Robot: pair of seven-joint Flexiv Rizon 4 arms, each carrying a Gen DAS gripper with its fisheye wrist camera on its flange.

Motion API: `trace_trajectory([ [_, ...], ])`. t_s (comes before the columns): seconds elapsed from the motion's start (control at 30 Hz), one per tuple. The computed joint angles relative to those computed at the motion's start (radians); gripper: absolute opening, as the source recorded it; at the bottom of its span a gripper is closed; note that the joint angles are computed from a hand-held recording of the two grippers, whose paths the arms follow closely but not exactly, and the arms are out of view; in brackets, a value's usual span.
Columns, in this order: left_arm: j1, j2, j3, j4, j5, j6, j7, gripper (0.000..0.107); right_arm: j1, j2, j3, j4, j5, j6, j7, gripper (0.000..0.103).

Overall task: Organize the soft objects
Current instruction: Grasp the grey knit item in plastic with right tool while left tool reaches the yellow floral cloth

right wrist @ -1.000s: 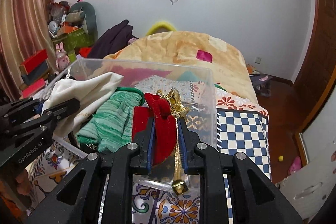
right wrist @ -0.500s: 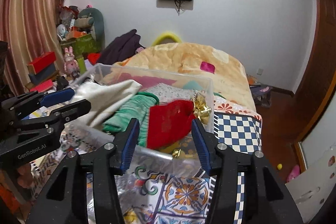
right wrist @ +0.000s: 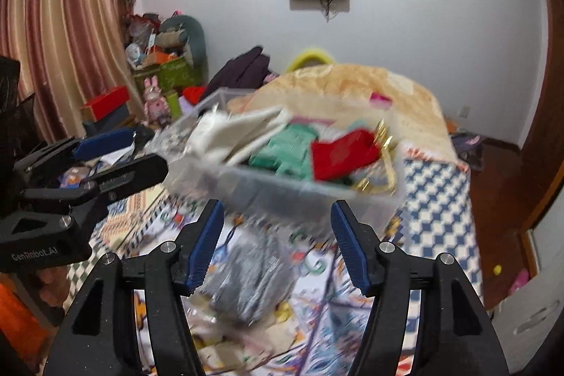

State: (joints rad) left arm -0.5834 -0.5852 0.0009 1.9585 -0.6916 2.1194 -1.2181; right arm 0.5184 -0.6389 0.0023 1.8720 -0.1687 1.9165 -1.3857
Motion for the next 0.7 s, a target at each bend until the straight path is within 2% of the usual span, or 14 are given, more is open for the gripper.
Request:
trace_trajectory([
  [0.13,-0.021,-0.009,0.010,0.022,-0.031,0.013,0.007,0.076,-0.051,-0.025,0.066,-0.011,-0.044,-0.059,0.017,0.060],
  [0.27,0.029,-0.006,-0.032,0.052,0.018,-0.006,-0.047,0.076,-0.156,-0.059,0.187,-0.030,-0.111,-0.108,0.037,0.060],
  [0.4,0.041,-0.011,-0.031,0.065,0.049,-0.021,-0.096,0.076,-0.189,-0.075,0.226,-0.038,-0.137,-0.132,0.059,0.060],
  [0.43,0.052,-0.011,-0.037,0.069,0.066,-0.024,-0.114,0.076,-0.186,-0.075,0.222,-0.036,-0.138,-0.128,0.062,0.059],
  [0.57,0.081,-0.008,-0.049,0.074,0.127,-0.050,-0.173,0.076,-0.150,-0.065,0.184,-0.012,-0.138,-0.087,0.060,0.037],
  [0.7,0.071,-0.004,-0.037,0.073,0.166,-0.060,-0.200,0.076,-0.040,-0.035,0.061,0.030,-0.078,-0.017,0.051,0.031],
])
